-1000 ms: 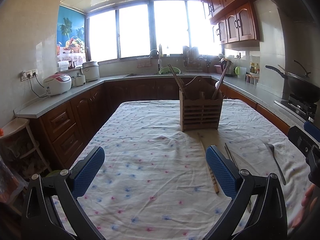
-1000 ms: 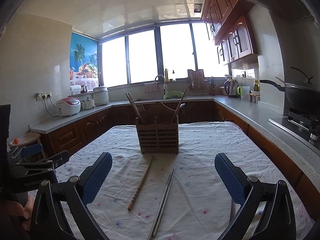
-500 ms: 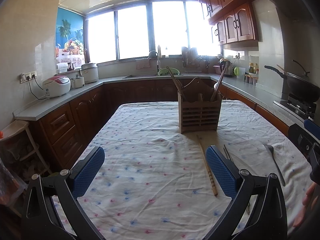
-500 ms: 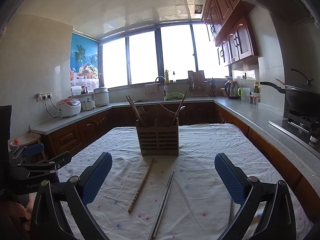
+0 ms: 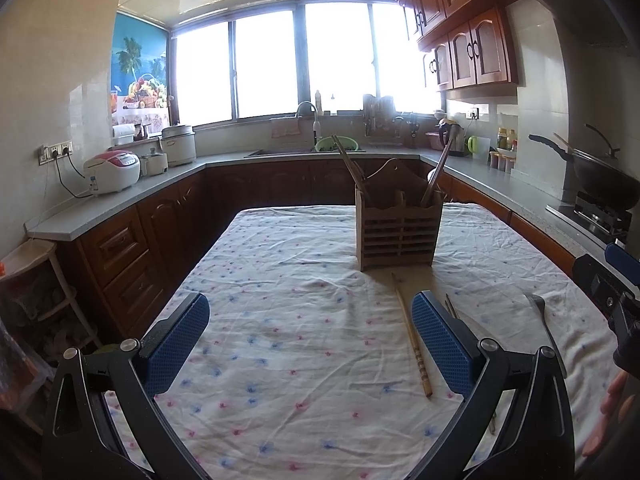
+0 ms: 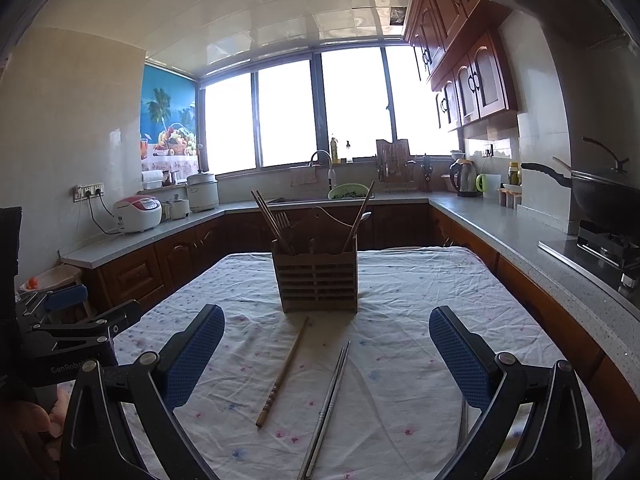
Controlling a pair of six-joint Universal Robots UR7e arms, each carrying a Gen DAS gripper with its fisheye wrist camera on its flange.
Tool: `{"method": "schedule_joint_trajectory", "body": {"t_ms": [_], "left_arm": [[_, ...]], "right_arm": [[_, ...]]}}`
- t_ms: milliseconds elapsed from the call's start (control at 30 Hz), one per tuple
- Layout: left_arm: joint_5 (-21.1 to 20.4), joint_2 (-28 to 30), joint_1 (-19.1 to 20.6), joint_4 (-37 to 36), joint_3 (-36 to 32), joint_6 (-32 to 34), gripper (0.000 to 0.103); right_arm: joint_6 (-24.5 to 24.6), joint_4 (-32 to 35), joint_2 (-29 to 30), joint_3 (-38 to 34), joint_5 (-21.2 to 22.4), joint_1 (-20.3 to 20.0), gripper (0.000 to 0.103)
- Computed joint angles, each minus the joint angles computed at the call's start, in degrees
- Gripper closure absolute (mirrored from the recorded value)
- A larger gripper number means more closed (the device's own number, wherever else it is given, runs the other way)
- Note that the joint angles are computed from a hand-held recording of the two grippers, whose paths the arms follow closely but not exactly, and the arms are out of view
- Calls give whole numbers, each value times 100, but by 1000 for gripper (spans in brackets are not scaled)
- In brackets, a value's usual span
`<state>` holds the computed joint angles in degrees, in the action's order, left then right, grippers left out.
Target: Organize utensils
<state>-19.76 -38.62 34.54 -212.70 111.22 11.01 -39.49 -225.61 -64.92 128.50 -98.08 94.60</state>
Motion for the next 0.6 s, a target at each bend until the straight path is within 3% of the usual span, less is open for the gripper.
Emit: {"method": "schedule_joint_trajectory", "body": {"t_ms": [233,600], "left_arm": [[-48,-12,-39,-32,-64,108,0],[-202,-71,26,423,-77,-229,0]], "right_arm": [[7,89,-25,-57,-32,22,0],[-27,218,14,-166,-190,38,0]]}}
